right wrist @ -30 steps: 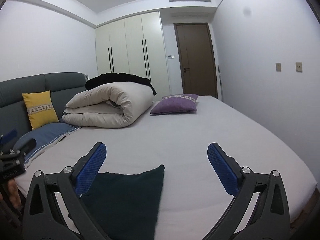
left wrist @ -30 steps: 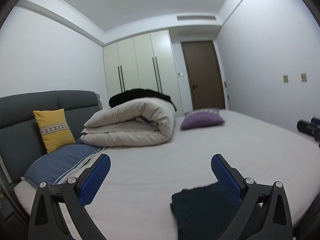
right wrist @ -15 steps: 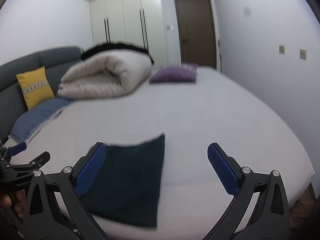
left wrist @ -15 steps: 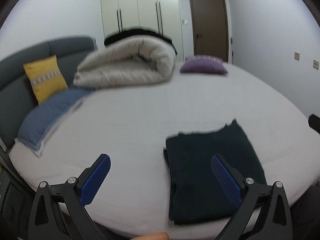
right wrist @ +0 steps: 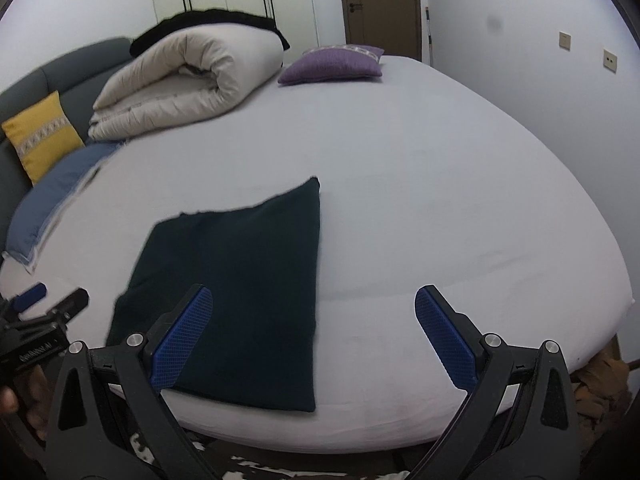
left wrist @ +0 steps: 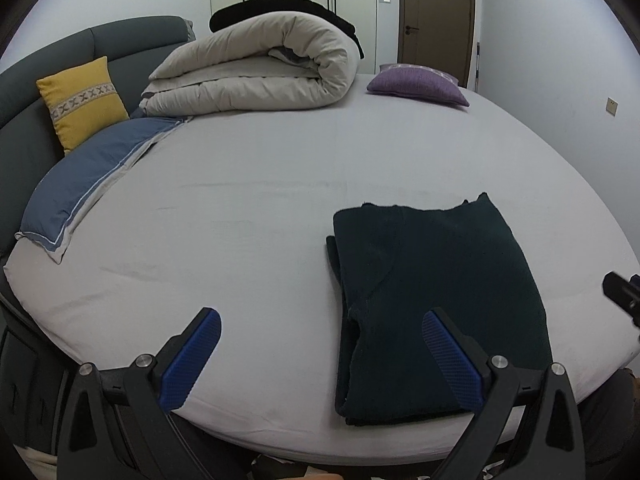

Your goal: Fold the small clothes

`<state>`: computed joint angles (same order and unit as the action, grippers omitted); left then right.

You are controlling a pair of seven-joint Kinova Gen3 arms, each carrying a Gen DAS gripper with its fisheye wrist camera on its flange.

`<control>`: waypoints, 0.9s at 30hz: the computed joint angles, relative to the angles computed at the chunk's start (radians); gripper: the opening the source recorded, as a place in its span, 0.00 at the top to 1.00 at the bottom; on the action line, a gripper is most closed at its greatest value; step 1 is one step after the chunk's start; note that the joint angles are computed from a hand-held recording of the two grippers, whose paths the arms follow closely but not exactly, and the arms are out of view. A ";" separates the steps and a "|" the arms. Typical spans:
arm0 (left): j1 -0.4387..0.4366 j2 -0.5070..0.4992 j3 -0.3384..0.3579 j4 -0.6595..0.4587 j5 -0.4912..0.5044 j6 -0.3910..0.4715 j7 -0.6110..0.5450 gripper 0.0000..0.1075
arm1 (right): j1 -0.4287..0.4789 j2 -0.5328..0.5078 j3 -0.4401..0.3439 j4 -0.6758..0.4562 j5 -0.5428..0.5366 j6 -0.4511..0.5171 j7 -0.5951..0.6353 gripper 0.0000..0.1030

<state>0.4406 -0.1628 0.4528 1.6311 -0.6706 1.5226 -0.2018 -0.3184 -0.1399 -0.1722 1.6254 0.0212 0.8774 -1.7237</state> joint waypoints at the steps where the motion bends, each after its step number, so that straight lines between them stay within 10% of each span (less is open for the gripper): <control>1: 0.001 -0.001 -0.002 0.001 0.006 -0.004 -0.002 0.04 | -0.002 0.005 -0.010 0.007 0.017 -0.005 -0.009 0.00; 27: -0.040 -0.015 -0.013 0.038 0.067 -0.069 -0.021 0.04 | -0.062 0.052 -0.024 0.038 0.047 0.012 -0.048 0.00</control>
<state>0.4011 -0.1781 0.4399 1.6695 -0.6038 1.4537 -0.2227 -0.3802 -0.0880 -0.1958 1.6636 0.0685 0.8896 -1.7715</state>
